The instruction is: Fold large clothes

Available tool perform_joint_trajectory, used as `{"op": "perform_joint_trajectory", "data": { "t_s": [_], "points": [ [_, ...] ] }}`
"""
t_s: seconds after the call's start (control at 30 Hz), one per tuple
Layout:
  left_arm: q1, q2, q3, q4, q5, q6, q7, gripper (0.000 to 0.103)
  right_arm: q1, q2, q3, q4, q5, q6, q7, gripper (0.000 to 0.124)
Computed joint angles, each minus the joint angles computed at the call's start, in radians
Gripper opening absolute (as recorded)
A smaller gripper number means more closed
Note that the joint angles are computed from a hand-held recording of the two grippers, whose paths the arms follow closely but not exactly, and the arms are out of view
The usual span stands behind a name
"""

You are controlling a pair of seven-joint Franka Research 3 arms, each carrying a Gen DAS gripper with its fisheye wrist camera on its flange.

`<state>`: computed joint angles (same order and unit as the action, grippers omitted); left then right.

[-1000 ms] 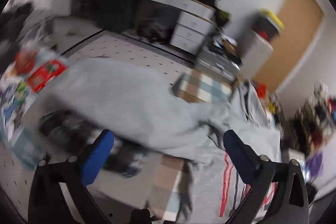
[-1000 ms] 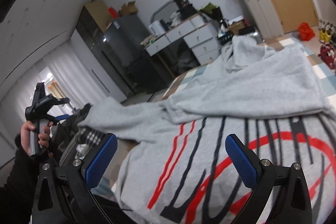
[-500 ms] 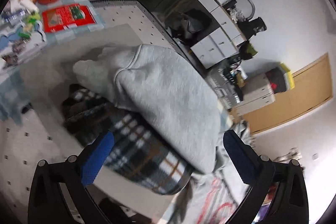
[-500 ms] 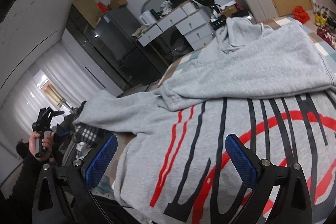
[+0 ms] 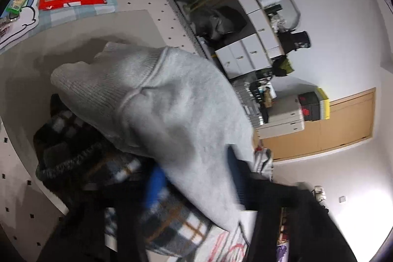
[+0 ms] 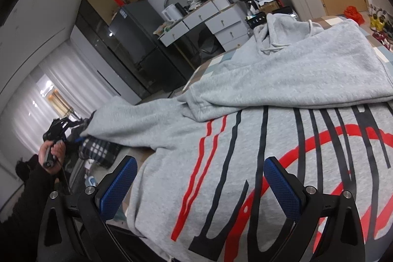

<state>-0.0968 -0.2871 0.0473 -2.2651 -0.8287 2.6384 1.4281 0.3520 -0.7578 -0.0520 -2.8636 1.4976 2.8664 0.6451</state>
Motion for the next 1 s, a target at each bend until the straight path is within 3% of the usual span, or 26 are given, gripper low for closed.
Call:
{"op": "perform_joint_trajectory", "data": {
  "t_s": [0.03,0.2,0.43,0.57,0.7,0.77,0.87,0.93,1.0],
  "points": [
    [0.006,0.004,-0.006,0.002,0.017,0.009,-0.014,0.004,0.000,0.001,0.004,-0.001,-0.007,0.000,0.003,0.103],
    [-0.004,-0.029,-0.017,-0.032,0.060,0.120,-0.033,0.003,0.011,0.003,0.010,-0.001,-0.015,0.011,0.001,0.103],
    [-0.021,-0.032,-0.070,0.023,0.310,0.218,-0.140,0.002,0.016,-0.002,-0.002,0.000,-0.005,0.010,0.002,0.103],
    [-0.076,-0.016,-0.079,0.072,0.402,0.245,-0.147,0.002,0.010,-0.022,-0.001,-0.004,0.018,0.017,-0.018,0.103],
    [-0.167,-0.026,-0.077,0.057,0.432,0.294,-0.074,0.002,-0.007,-0.044,0.002,-0.005,0.044,0.028,-0.038,0.103],
    [-0.197,-0.039,-0.076,0.025,0.451,0.321,-0.062,0.002,-0.040,-0.037,0.021,0.015,-0.043,0.033,0.030,0.103],
    [-0.289,-0.074,-0.017,-0.056,0.411,0.374,-0.005,0.002,-0.085,-0.007,0.035,0.099,-0.252,0.004,0.166,0.103],
    [-0.395,-0.104,0.080,-0.104,0.335,0.400,0.056,0.002,-0.114,0.040,0.069,0.208,-0.394,-0.022,0.243,0.103],
    [-0.438,-0.135,0.130,-0.142,0.307,0.402,0.099,0.002,-0.103,0.093,0.090,0.320,-0.491,-0.034,0.265,0.103]
  ]
}}
